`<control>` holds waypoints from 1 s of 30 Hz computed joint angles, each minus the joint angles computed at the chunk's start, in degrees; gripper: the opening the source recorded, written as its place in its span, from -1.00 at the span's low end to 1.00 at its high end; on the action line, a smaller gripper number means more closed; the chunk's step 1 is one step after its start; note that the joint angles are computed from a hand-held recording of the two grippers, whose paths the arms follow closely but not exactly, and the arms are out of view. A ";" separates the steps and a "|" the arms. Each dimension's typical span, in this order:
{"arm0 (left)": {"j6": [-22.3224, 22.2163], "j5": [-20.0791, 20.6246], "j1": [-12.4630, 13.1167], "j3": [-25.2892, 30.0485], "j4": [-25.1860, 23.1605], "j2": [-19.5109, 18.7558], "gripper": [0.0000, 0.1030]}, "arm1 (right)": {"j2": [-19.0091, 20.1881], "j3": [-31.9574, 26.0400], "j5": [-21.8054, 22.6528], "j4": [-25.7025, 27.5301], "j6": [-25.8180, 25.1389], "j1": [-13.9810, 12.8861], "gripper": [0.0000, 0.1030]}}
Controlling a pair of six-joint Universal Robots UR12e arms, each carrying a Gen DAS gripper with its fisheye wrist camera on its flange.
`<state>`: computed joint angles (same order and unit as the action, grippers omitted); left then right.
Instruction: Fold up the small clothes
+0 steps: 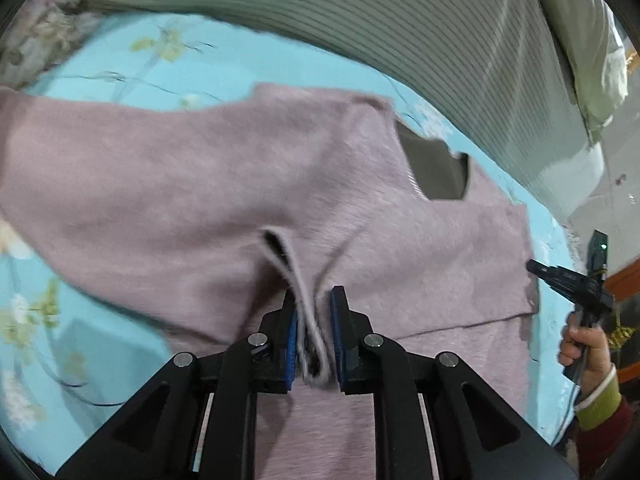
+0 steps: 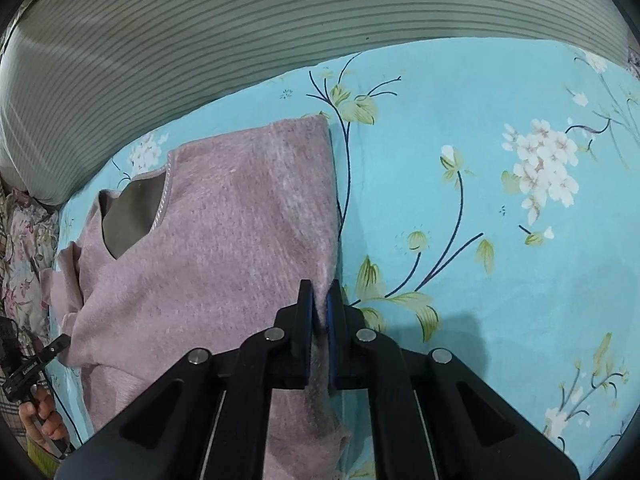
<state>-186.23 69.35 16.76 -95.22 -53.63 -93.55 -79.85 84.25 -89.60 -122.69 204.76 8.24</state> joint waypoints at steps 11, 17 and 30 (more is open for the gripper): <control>-7.10 6.70 6.35 -3.08 3.30 3.03 0.03 | -4.27 3.39 1.97 -6.15 2.36 2.97 0.10; -16.61 9.89 11.01 -2.65 6.38 0.79 0.21 | -2.93 1.78 6.22 -3.60 -0.25 5.10 0.10; -26.90 13.06 16.10 2.70 10.83 -6.44 -0.93 | -2.07 0.72 7.64 -0.61 -2.38 7.17 0.10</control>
<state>-213.12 82.41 32.86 -92.51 -42.79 -99.99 -81.92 84.98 -81.96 -123.30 202.38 15.41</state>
